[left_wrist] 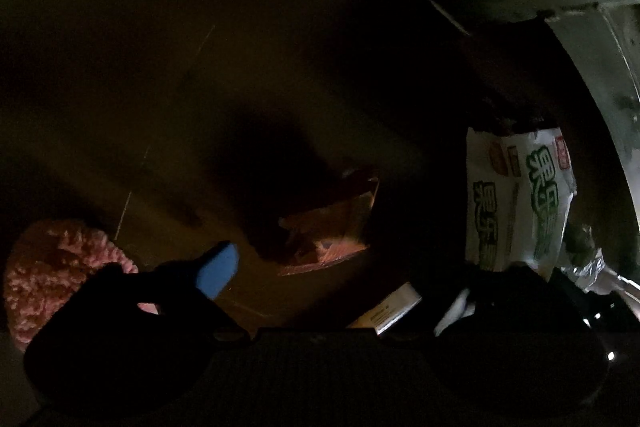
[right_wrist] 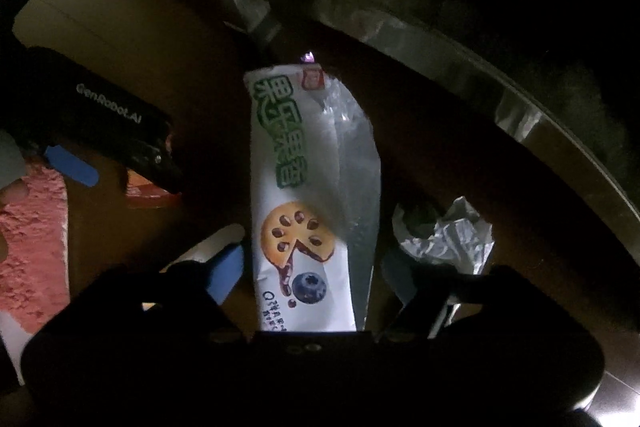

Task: Collect trash
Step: 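Lower both tools to the pile and grasp the cookie wrapper with the right tool, then lift the cookie wrapper with the right tool while the left tool grasps the plastic bag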

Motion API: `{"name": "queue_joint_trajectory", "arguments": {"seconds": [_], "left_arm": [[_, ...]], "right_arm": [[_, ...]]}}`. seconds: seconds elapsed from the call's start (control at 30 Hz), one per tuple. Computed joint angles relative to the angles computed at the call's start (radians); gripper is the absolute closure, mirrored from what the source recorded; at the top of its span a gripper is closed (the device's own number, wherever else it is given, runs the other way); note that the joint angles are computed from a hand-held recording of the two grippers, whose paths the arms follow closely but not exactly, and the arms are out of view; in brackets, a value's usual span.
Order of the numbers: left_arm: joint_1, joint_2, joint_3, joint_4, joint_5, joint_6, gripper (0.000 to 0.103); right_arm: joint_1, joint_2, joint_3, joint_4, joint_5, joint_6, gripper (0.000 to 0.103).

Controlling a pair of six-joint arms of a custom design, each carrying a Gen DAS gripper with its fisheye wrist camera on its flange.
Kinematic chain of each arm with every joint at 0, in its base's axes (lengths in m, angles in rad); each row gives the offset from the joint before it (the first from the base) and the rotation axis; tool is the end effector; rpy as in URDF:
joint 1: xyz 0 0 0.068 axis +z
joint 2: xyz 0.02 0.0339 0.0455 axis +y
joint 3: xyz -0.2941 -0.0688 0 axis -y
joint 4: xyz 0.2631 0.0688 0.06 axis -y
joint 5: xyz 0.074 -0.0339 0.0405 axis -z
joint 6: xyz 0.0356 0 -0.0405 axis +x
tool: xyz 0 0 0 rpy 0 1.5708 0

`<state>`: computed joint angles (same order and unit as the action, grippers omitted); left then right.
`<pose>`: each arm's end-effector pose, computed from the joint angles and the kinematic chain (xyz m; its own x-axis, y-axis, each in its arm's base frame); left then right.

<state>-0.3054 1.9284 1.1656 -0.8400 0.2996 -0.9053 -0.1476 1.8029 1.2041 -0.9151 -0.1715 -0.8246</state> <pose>0.3317 -0.1156 0.1426 -0.8075 -0.5335 0.2518 -0.5780 0.8008 -0.1570 0.3421 -0.0447 0.1921 -0.7697 -0.6170 -0.1637 -0.6333 0.7704 0.0739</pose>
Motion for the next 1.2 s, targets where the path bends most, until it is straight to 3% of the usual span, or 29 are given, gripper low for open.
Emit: {"name": "queue_joint_trajectory", "arguments": {"seconds": [0.07,0.2,0.37,0.7,1.2], "left_arm": [[0.006,0.012,0.009,-0.01,-0.002,0.002,0.04],[0.013,0.019,0.019,-0.025,-0.004,0.008,0.055],[0.022,0.0,0.013,-0.021,-0.019,0.027,0.058],[0.01,-0.069,0.047,-0.126,-0.039,0.123,0.069],[0.026,-0.326,0.146,-0.368,-0.036,0.139,0.072]], "right_arm": [[0.005,0.002,-0.001,0.002,0.001,0.003,0.04],[0.01,-0.004,-0.006,0.014,0.012,0.005,0.052],[0.009,-0.03,-0.015,0.021,0.023,0.011,0.065],[-0.047,-0.091,0.063,-0.133,-0.012,-0.005,0.072],[-0.153,-0.228,0.333,-0.573,-0.078,-0.102,0.074]]}}
